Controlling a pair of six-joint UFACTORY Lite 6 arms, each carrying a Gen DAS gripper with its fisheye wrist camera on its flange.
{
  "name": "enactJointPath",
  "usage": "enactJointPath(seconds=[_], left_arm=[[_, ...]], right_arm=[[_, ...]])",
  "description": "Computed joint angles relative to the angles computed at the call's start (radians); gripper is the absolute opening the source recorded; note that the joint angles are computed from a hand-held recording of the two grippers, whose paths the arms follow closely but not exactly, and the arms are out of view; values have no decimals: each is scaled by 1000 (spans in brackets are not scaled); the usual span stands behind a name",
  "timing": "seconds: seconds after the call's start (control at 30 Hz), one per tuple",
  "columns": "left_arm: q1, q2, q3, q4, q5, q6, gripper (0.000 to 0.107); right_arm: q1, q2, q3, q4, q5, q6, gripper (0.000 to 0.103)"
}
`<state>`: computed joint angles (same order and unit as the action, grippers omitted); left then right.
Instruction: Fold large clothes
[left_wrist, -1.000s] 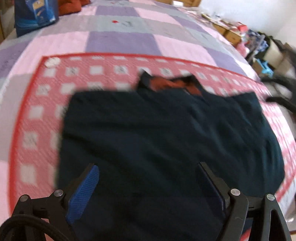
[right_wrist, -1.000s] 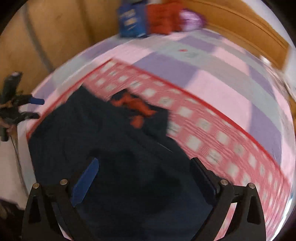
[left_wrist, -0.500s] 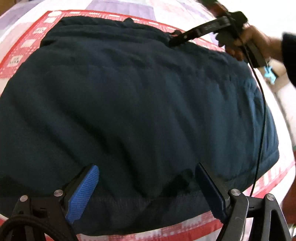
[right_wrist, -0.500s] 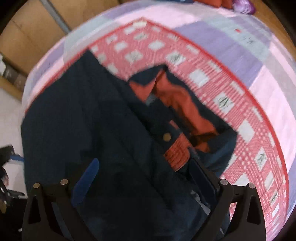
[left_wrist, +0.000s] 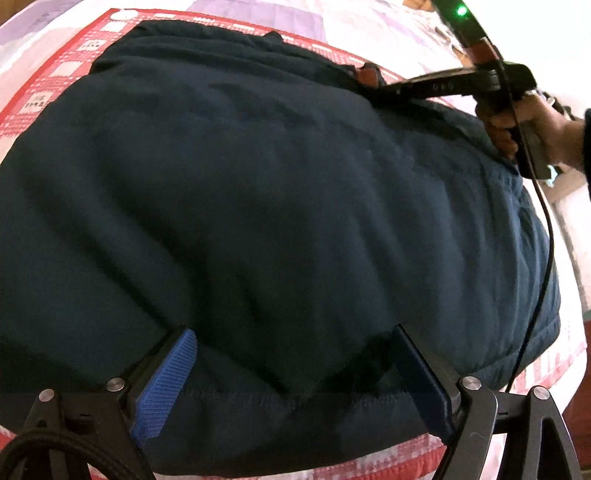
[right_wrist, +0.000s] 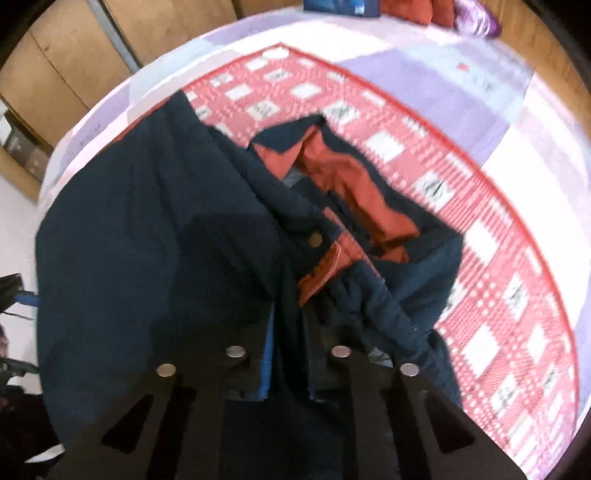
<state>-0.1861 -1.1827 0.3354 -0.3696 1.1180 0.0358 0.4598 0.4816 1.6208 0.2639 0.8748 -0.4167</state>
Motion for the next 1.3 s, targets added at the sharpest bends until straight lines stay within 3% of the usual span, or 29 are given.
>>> enactJointPath(seconds=[0.07,0.17,0.3,0.43,0.5,0.6,0.67,0.7,0.73,0.83,0.93,1.03,1.17,1.3], left_arm=[[4,25,13,-7,-10,10,89],[32,55,17,-28,-21,54,89],[0,65,11,-13,-50,34,90],[-72,66,8,21,-78,-43,91],[-100,69,11,34,-84,-69,91],[-99,81,17,32,-90,-61,91],[-86,88,14,24,-96,-46,91],[-85,86,10,24,-101,-46,91],[-83,90,7,22,-109,-45,92],[-108,108,8,34,-132,-83,92],[-107,134,26,32,-138,-67,92],[-103,163,53,35,-148,-51,92],[-110,228,97,3,-213,-30,92],[-216,355,111,72,-379,-69,96]], right_arm=[[0,-20,-14,-9,-24,18,13],[-45,16,60,44,61,-49,15],[-75,138,223,-25,218,-90,58],[-119,255,361,18,360,-130,62],[-126,256,354,47,378,-161,63],[-128,202,296,64,379,-207,60],[-116,130,216,47,335,-234,47],[-112,103,182,36,311,-237,32],[-107,64,125,15,260,-217,24],[-67,-51,-36,-42,132,-169,12],[3,-173,-124,-155,-6,-44,8],[12,-229,-82,-270,-63,89,3],[0,-78,128,-443,-44,196,0],[-61,64,226,-358,-13,210,0]])
